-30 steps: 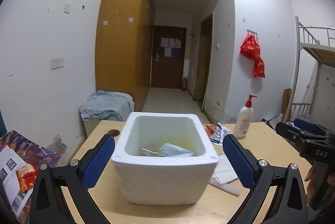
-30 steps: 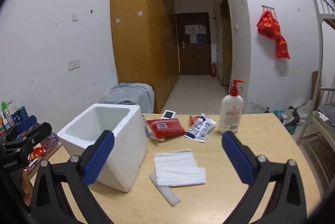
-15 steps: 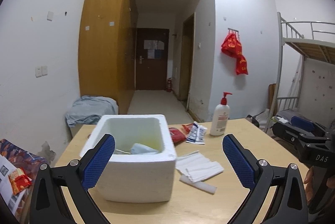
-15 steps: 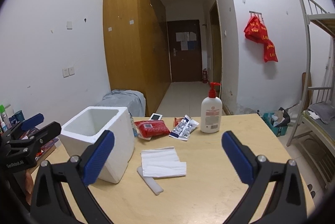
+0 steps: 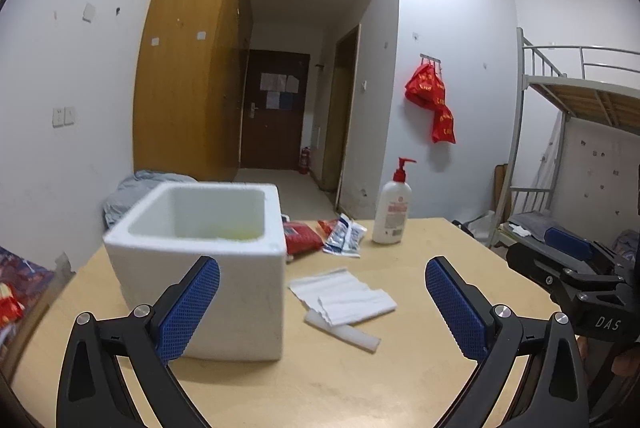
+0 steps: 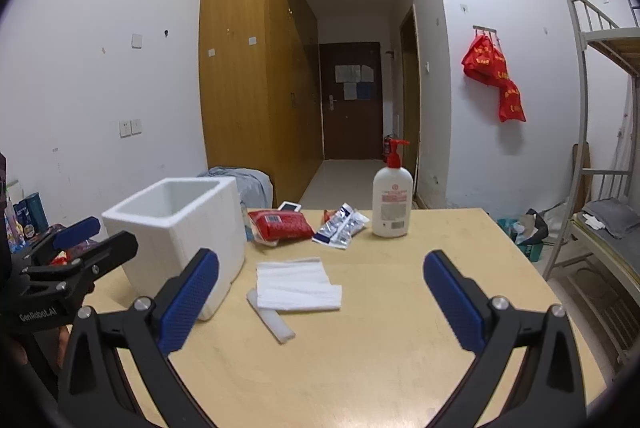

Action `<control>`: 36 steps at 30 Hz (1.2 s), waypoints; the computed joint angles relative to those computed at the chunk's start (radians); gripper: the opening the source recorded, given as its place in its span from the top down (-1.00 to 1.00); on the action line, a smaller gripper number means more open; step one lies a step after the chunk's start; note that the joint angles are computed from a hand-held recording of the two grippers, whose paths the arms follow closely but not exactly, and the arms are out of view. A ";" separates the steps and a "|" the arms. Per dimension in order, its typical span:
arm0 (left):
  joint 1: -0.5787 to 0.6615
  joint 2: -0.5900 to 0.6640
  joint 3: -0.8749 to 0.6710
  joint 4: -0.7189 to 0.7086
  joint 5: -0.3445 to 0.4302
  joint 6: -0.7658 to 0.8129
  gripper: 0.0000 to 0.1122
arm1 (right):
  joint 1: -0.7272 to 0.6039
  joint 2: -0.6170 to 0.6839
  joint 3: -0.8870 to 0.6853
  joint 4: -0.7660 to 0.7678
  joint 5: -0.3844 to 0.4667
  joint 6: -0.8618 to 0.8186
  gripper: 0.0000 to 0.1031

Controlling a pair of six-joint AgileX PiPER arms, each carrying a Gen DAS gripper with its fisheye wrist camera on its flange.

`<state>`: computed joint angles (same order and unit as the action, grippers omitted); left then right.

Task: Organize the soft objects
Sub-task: 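Withdraw both grippers from the box back over the table, then move the left gripper down to the white tube while the right gripper approaches the white cloth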

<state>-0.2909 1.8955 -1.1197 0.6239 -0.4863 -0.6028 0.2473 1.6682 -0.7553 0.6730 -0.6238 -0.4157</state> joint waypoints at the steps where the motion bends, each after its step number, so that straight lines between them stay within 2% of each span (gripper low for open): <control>1: 0.001 0.009 0.007 0.000 -0.015 0.000 -0.83 | -0.002 0.003 0.004 -0.011 -0.002 0.012 -1.00; 5: -0.004 0.042 0.033 -0.062 -0.058 0.044 -0.83 | -0.005 0.022 0.034 -0.042 -0.030 0.053 -1.00; 18: -0.062 0.105 0.038 -0.128 -0.049 0.139 -0.83 | -0.026 0.040 0.054 -0.040 -0.009 0.070 -1.00; 24: -0.084 0.144 -0.029 -0.061 0.016 0.073 -0.83 | -0.062 0.060 0.030 -0.040 0.045 0.065 -1.00; 32: -0.112 0.215 -0.134 0.004 0.120 -0.018 -0.83 | -0.131 0.110 -0.036 -0.120 0.134 0.102 -1.00; 34: -0.118 0.234 -0.172 0.053 0.148 -0.079 -0.83 | -0.150 0.123 -0.052 -0.154 0.155 0.130 -1.00; 36: -0.124 0.256 -0.221 0.159 0.178 -0.198 -0.83 | -0.172 0.132 -0.055 -0.210 0.163 0.179 -1.00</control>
<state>-0.4144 2.1513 -1.3404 0.7832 -0.3084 -0.8012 0.0757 1.8001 -0.8102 0.4632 -0.4606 -0.2371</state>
